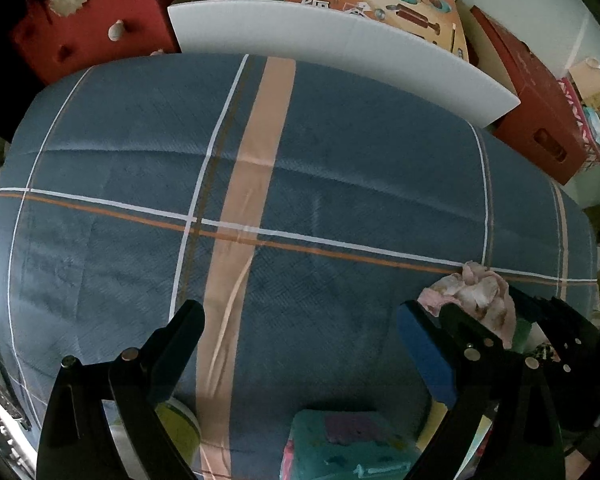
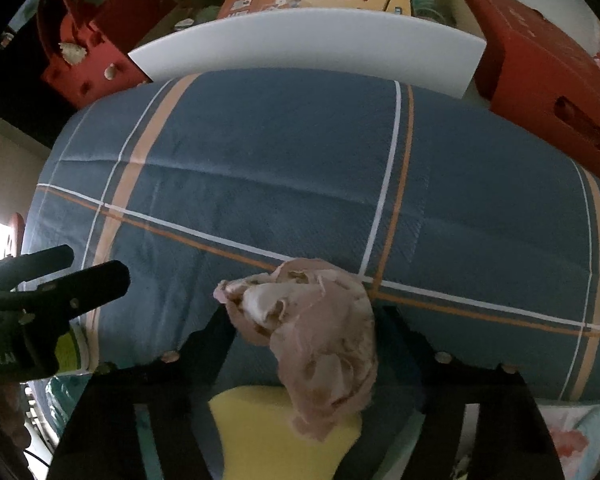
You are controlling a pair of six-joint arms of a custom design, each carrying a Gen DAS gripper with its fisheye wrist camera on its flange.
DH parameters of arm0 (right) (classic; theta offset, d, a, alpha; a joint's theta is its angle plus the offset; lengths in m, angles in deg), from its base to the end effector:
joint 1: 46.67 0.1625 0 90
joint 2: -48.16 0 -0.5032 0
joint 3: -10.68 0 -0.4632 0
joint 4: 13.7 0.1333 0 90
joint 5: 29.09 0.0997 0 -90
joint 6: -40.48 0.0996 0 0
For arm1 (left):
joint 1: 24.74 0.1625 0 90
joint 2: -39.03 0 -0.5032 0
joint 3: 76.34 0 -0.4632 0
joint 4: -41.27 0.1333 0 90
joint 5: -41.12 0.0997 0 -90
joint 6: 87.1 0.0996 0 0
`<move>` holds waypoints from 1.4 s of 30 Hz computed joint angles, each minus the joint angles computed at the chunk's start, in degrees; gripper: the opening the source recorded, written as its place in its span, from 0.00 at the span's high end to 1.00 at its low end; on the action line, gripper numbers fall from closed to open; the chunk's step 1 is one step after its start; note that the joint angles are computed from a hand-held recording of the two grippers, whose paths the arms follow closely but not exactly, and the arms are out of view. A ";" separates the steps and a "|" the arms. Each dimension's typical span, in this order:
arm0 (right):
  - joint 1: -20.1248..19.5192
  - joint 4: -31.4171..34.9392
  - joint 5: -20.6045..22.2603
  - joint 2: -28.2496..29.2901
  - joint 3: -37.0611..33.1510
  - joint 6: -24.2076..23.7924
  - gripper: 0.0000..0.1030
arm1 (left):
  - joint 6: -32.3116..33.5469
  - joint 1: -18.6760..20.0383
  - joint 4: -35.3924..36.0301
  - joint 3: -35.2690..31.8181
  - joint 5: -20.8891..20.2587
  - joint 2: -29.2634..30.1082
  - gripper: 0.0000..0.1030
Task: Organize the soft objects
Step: 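Grasp the pink crumpled cloth with the right tool while the left tool grasps the yellow sponge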
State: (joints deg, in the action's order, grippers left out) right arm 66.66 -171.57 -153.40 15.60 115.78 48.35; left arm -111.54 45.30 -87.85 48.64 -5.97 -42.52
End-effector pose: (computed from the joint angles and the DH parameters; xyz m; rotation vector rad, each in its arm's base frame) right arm 0.3305 -0.5716 -0.0987 0.3735 -2.5141 0.1112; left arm 0.0169 -0.5426 0.2616 -0.0585 2.4067 -0.2736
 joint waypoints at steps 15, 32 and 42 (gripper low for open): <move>0.93 -2.85 -0.24 -1.87 1.91 -0.80 0.62 | -2.05 -2.07 0.16 1.20 0.23 -0.02 0.06; 2.13 -5.10 -2.28 -11.32 8.96 1.54 0.63 | -6.99 -9.71 4.62 3.78 -0.65 -1.37 0.06; 1.41 -5.90 -4.55 -18.32 14.48 2.05 0.63 | -9.30 -13.83 5.44 4.72 -0.99 2.33 0.06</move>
